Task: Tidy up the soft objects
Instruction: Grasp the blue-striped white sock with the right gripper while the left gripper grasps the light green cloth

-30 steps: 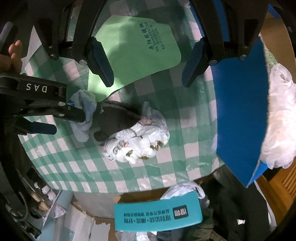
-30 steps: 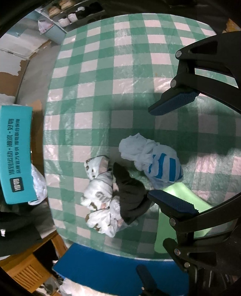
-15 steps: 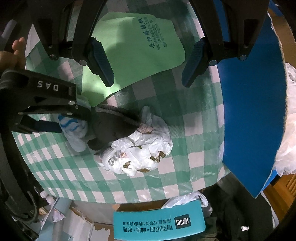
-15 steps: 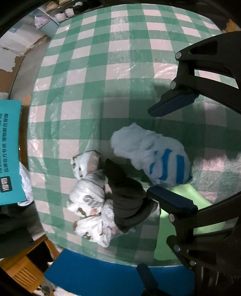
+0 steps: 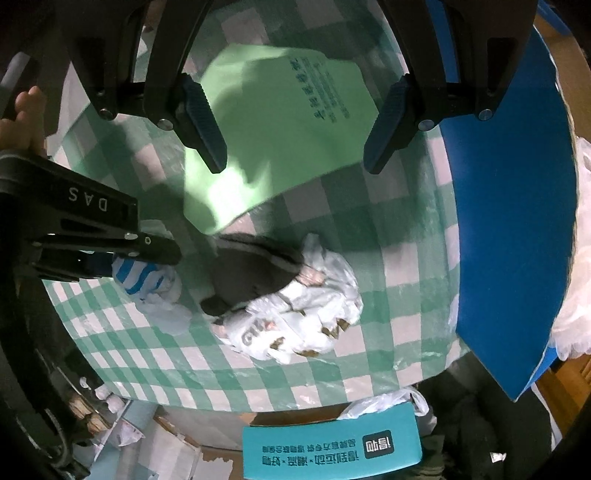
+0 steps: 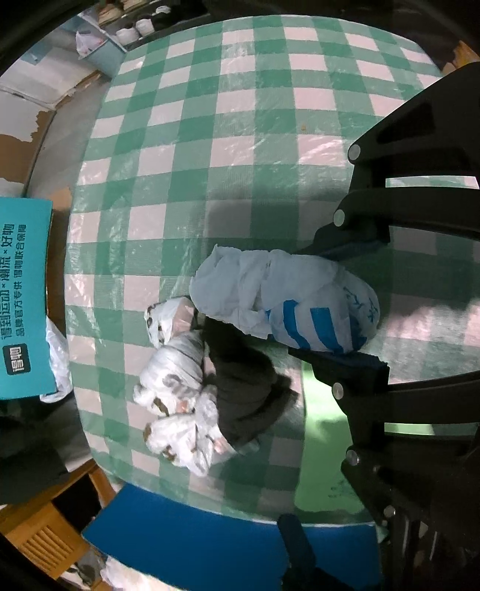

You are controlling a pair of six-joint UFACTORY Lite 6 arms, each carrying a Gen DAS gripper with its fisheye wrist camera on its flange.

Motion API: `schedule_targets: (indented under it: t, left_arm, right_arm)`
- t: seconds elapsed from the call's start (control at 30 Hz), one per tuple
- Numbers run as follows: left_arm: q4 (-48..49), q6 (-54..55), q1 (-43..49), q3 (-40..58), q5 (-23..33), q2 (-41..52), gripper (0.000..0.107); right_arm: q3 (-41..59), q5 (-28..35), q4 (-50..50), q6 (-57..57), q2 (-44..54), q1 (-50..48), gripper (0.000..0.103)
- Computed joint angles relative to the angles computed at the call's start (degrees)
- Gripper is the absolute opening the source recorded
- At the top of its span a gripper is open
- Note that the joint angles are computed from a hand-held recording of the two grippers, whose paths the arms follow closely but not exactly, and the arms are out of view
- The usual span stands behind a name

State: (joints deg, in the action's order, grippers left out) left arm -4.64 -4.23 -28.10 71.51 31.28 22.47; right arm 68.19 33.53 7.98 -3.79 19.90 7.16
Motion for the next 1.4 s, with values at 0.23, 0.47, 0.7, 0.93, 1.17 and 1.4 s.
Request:
schedule_targets:
  t: [0.23, 0.47, 0.7, 0.93, 1.17, 1.4]
  left_arm:
    - [-3.62, 2.98, -2.17, -4.71, 0.09, -3.86, 0.081]
    - [-3.72, 2.42, -5.88, -7.36, 0.16, -5.69, 0.081]
    - [2.54, -3.06, -8.88, -7.69, 0.36, -5.04, 0.081]
    - [5.97, -5.95, -9.33, -7.03, -0.53, -1.26, 0.081]
    - [7.85, -7.46, -8.14, -6.10, -2.99, 2.09, 0.087]
    - [9.58, -8.54, -7.61, -4.82, -5.11, 3.77, 0.086]
  right_arm:
    - [-6.30, 0.75, 0.34, -0.79, -7.39, -0.29, 0.040]
    - [-8.15, 0.86, -0.12, 0.89, -10.94, 0.13, 0.040]
    - [-10.49, 0.51, 0.08, 0.81, -13.57, -0.88, 0.040]
    - [-10.71, 0.75, 1.78, -1.00, -14.32, -1.87, 0.040]
    - [-8.99, 1.38, 3.53, -2.44, -13.91, -1.59, 0.040]
    - [-8.12, 1.37, 4.66, -3.17, -12.83, -2.03, 0.040]
